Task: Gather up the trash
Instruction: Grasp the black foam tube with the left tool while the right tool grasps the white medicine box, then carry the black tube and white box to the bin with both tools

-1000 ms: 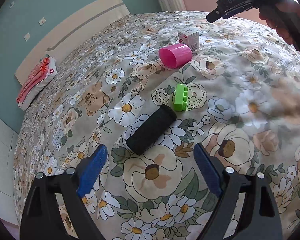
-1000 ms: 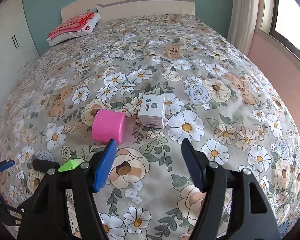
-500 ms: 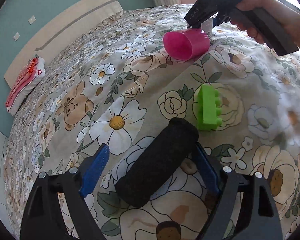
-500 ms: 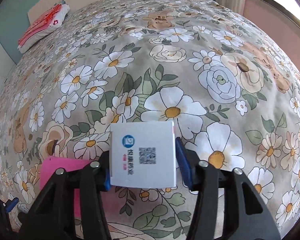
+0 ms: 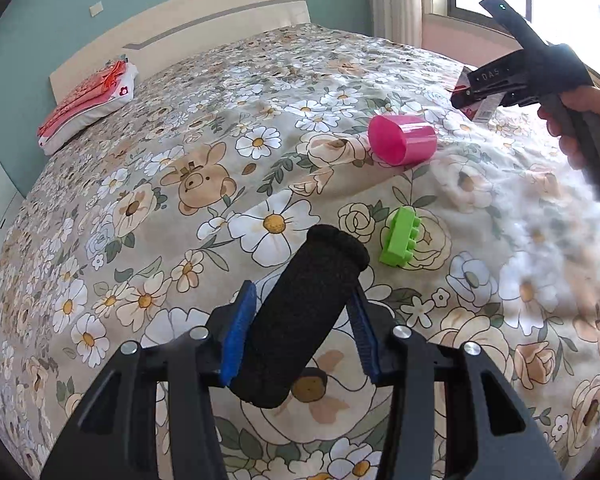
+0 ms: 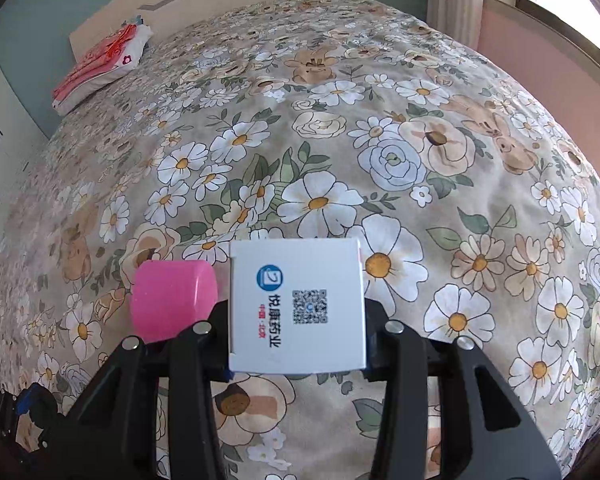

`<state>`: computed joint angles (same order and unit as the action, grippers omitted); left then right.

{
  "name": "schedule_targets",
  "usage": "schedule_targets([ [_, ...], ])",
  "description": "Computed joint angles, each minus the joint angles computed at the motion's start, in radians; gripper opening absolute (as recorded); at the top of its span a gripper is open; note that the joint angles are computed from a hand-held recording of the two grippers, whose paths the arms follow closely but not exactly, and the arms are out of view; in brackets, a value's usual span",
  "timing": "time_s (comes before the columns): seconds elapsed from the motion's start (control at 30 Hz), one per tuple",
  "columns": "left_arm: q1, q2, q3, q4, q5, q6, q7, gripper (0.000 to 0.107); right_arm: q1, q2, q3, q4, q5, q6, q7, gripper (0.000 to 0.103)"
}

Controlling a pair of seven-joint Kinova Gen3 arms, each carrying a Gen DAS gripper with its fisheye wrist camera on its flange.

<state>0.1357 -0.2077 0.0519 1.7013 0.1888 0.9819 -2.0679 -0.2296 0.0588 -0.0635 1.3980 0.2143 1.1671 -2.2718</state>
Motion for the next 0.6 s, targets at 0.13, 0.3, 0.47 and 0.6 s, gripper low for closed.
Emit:
schedule_targets([
  [0.13, -0.032, -0.072, 0.038, -0.097, -0.086, 0.123, 0.135, 0.048, -0.011, -0.096, -0.022, -0.059, 0.01, 0.121, 0.018, 0.044],
  [0.3, -0.075, -0.148, 0.073, -0.267, -0.18, 0.307, 0.287, 0.048, -0.045, -0.207, -0.06, -0.183, 0.024, 0.308, 0.037, 0.044],
  [0.47, -0.109, -0.202, 0.088, -0.474, -0.228, 0.51, 0.358, 0.048, 0.081, -0.28, -0.243, -0.363, 0.018, 0.511, 0.099, 0.044],
  [0.6, -0.141, -0.231, 0.114, -0.657, -0.243, 0.668, 0.391, 0.048, 0.14, -0.315, -0.372, -0.548, 0.037, 0.673, 0.134, 0.044],
])
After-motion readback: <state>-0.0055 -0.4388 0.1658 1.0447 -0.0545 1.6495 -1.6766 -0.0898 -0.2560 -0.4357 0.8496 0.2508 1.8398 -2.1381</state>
